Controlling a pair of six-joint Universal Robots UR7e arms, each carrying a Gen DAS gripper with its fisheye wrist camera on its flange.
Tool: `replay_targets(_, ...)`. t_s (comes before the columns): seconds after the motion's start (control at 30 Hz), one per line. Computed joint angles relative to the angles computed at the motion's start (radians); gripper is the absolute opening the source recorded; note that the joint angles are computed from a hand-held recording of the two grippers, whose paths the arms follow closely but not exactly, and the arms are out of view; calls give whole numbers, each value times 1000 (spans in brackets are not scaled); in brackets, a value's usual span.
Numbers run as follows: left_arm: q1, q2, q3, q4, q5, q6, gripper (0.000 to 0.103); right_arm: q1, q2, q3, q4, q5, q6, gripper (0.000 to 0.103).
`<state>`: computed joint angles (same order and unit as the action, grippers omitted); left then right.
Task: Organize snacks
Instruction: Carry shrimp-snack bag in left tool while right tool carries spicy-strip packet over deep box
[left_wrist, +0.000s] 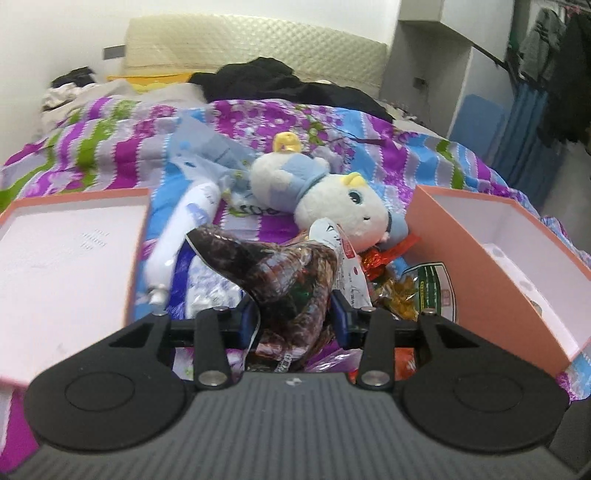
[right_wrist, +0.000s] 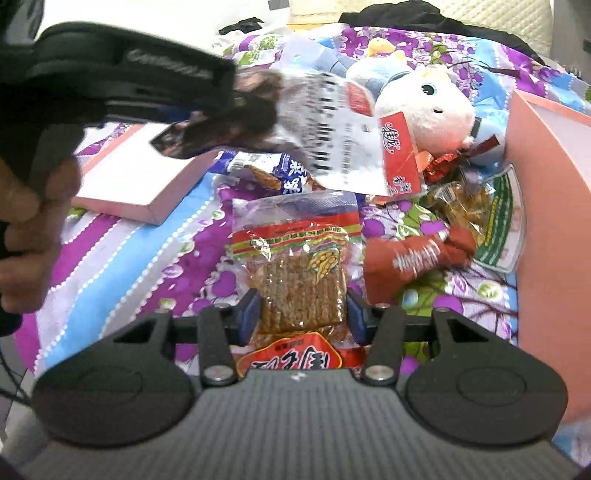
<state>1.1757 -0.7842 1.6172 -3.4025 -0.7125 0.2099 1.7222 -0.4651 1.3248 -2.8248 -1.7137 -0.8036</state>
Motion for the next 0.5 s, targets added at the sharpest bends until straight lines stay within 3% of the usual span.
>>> replay_targets(0.27, -60, -58, 158, -104, 131, -65, 45, -1, -58, 98, -84, -26, 64, 51)
replay_targets(0.5, -110, -98, 268, -74, 215, -219, 45, -1, -100, 145, -112, -42, 109, 51)
